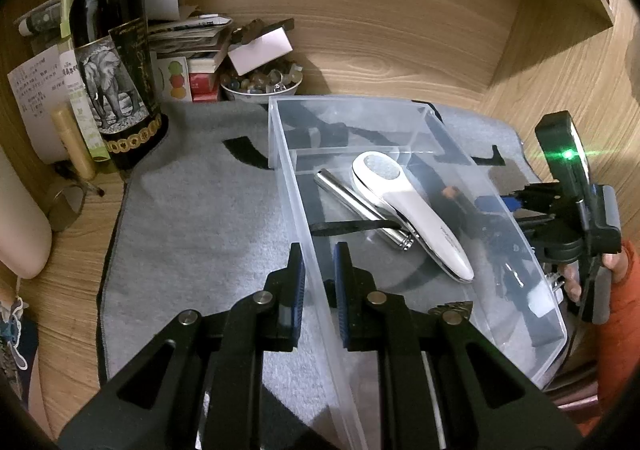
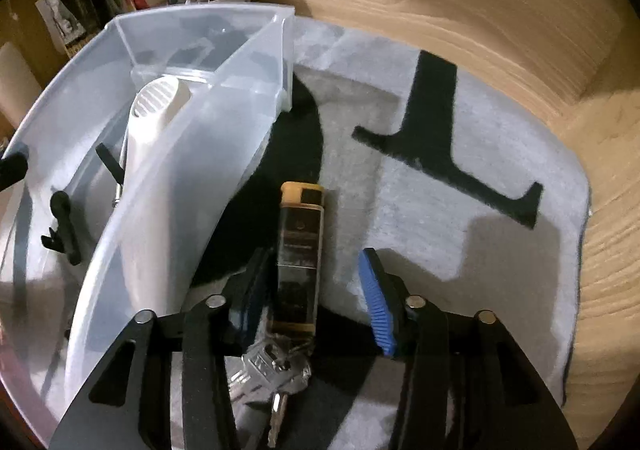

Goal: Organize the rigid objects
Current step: 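Grasp the orange-topped black tube with the right tool, then carry the black tube into the clear box and open the right tool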

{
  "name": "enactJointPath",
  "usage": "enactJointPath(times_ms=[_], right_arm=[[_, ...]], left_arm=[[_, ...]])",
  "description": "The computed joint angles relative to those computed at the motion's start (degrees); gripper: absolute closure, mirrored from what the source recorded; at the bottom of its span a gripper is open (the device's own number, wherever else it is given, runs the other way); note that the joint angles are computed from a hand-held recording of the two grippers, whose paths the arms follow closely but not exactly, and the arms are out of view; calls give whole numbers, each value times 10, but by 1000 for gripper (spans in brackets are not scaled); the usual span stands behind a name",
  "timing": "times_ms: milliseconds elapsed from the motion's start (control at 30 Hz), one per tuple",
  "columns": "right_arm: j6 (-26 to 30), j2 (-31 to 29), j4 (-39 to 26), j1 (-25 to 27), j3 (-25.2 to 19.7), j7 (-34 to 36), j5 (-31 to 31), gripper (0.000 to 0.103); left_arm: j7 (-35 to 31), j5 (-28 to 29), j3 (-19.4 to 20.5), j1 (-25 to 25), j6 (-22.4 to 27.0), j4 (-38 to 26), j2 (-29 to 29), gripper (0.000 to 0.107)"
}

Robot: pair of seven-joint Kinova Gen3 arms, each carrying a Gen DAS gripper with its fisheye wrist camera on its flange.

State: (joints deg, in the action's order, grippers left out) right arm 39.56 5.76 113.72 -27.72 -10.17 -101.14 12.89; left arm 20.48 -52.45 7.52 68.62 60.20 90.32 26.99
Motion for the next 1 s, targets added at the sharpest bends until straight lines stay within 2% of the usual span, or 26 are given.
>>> enactJointPath(times_ms=[133,600,633,733,1000], right_arm=[[-1,-6,2,2,-2,14,-11,81],[-3,-74,16,8,-17,-40,23,81],[-2,-80,14,17,-27,-45,21,81],[-1,-102,9,11,-15,-22,-12,81],[-18,-110,-11,8,-60,-59,34,81]], left_arm=[[-2,-1,0,0,0,0,0,93],[4,-7,0,0,-3,4,-1,94],[4,-7,0,0,-3,4,-1,94],[4,-7,0,0,-4,4,-1,94],[4,-9,0,0,-6,5,-2,94]])
